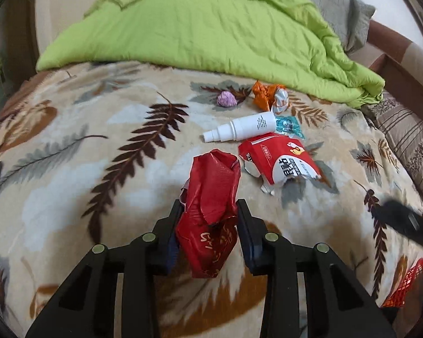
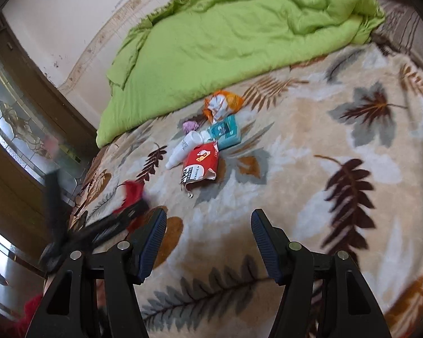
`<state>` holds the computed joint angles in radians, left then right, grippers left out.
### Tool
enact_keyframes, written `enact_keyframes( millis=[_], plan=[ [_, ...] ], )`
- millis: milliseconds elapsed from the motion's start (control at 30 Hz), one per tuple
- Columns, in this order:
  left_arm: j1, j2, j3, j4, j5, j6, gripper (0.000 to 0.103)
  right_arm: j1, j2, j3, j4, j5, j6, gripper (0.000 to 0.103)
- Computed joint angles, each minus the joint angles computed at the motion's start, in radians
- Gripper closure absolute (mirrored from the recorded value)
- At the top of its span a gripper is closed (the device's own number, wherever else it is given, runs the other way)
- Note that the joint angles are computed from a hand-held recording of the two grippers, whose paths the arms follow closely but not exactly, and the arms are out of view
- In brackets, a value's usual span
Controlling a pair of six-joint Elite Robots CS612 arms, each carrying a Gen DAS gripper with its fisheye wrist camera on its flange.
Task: Collect trash
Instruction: 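Grasp the red crumpled packet with the left tool, then grasp the red-and-white toothpaste box with the right tool while the left tool holds the packet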
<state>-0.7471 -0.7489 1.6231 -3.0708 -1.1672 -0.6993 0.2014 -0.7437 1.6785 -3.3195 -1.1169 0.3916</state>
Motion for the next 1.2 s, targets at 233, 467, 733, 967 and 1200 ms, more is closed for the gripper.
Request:
enact_keyframes(
  millis=[233,467,733,967,1200],
  plan=[
    [0.004,0.005,0.014,-0.019,0.019,-0.049,0.068,-0.001,0.089,-0.197,0.181,0.096,0.015,0.036],
    [0.0,0.013,0.005,-0.023,0.018,-0.022,0.068,0.016,0.171,-0.349,0.34,0.108,0.001,0.047],
    [-0.006,0.015,0.005,-0.041,0.025,0.0,0.068,0.024,0.134,-0.271,0.206,0.144,-0.064,0.084],
    [-0.03,-0.001,0.034,-0.076,0.05,0.039,0.068,0.025,0.045,-0.094,0.025,0.039,-0.116,0.087],
    [-0.071,-0.022,0.085,-0.117,0.083,0.077,0.068,0.031,-0.007,0.033,-0.123,0.003,-0.12,0.087]
  ],
)
